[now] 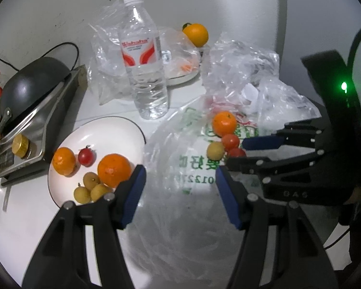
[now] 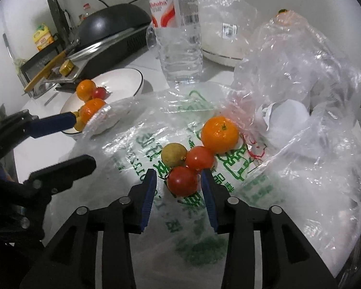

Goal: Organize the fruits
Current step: 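Move both grippers back over the fruit on the bag, then grasp another cherry tomato with the right gripper while the left gripper grasps a yellow fruit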

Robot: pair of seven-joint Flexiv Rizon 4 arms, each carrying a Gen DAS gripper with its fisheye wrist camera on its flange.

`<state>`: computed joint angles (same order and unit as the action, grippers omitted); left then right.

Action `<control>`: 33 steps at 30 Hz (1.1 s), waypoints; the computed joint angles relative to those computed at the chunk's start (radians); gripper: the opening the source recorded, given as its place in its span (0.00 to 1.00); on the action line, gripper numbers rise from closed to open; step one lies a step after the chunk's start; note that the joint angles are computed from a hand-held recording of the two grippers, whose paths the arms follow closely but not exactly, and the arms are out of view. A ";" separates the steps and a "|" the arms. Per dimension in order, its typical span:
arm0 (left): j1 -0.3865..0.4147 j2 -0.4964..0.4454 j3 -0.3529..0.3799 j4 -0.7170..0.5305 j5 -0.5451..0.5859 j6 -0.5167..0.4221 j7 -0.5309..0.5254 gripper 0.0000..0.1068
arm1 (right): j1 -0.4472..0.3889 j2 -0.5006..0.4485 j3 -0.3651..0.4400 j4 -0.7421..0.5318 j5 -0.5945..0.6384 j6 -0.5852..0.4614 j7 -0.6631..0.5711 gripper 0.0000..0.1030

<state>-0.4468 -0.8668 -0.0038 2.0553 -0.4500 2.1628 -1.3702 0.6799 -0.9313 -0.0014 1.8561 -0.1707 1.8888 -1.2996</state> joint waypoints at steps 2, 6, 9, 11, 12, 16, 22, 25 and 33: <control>0.017 -0.003 -0.012 -0.006 0.016 -0.002 -0.007 0.58 | 0.000 -0.003 0.000 -0.007 -0.004 -0.014 0.001 0.39; 0.027 -0.011 -0.013 -0.021 0.036 -0.012 -0.005 0.58 | 0.014 -0.007 -0.014 -0.016 -0.005 -0.034 0.005 0.39; 0.031 -0.014 -0.012 -0.028 0.043 -0.020 -0.003 0.58 | -0.015 -0.010 0.015 -0.024 -0.026 -0.056 0.007 0.30; 0.026 -0.016 -0.006 -0.036 0.042 -0.031 0.004 0.58 | -0.024 -0.007 0.023 -0.018 -0.034 -0.047 0.004 0.30; 0.022 -0.017 -0.002 -0.041 0.042 -0.039 0.011 0.58 | -0.025 -0.004 0.023 -0.013 -0.035 -0.040 0.003 0.30; 0.011 -0.024 0.005 -0.064 0.043 -0.063 0.030 0.58 | -0.033 0.010 0.022 0.008 -0.027 -0.004 -0.002 0.29; 0.000 -0.043 0.009 -0.110 0.050 -0.105 0.054 0.57 | -0.047 0.027 0.019 0.036 0.010 0.058 -0.007 0.29; 0.005 -0.054 0.004 -0.138 0.061 -0.129 0.060 0.57 | -0.065 0.025 0.028 0.038 0.017 0.072 -0.007 0.29; -0.013 -0.093 0.027 -0.223 0.071 -0.219 0.071 0.42 | -0.126 0.008 0.070 0.033 -0.004 0.093 -0.003 0.29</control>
<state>-0.4597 -0.9600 0.0228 1.8327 -0.3790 1.9438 -1.2992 0.5541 -0.9238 0.0682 1.8887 -0.1748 1.9817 -1.3031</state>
